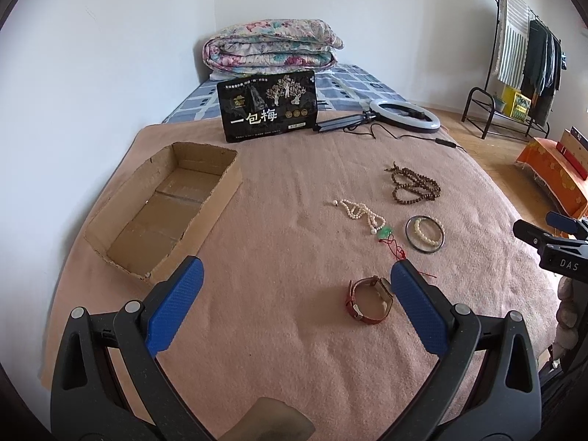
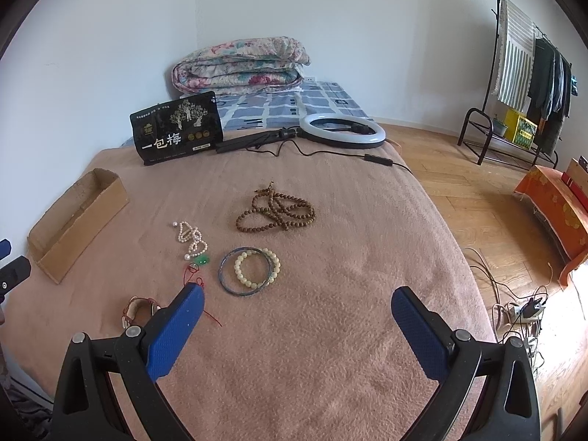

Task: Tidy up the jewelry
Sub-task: 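Close the left gripper on the brown leather watch strap while the right gripper grips the blue bangle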

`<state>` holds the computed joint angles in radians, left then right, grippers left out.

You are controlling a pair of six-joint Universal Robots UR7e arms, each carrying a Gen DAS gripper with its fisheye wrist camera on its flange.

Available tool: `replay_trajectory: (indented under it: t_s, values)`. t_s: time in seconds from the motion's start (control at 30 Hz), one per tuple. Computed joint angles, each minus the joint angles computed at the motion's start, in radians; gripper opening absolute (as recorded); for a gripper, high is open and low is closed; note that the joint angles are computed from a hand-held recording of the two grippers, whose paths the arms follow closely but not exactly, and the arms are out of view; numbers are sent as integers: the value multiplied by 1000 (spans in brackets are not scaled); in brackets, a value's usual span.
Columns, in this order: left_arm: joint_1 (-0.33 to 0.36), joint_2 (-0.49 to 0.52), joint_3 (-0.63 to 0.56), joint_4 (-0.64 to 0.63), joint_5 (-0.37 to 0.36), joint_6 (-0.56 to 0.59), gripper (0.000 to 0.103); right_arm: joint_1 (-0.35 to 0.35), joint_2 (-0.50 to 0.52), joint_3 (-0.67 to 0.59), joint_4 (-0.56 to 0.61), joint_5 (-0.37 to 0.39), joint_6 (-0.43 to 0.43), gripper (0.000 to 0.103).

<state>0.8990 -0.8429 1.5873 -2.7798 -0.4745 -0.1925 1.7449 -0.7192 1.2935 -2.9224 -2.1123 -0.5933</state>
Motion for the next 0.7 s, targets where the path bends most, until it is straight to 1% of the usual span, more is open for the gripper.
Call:
replay_trajectory:
  t_s: [0.13, 0.2, 0.3, 0.4, 0.53, 0.63, 0.7]
  values:
    - [19, 4, -16, 67, -37, -35, 103, -8, 12, -27, 52, 1, 28, 103]
    - [26, 8, -25, 96, -54, -52, 103, -9, 24, -44, 65, -6, 26, 103]
    - [36, 13, -39, 128, -76, -74, 103, -6, 45, -68, 67, -12, -7, 103]
    - [51, 16, -59, 178, -114, -106, 103, -4, 64, -94, 82, -10, -46, 103]
    - [69, 19, -75, 229, -155, -148, 103, -12, 80, -145, 199, 35, -46, 103]
    - [76, 24, -75, 228, -172, -139, 103, -20, 88, -169, 268, 65, -34, 103]
    - [82, 24, -77, 233, -198, -139, 102, -24, 94, -179, 303, 79, -26, 103]
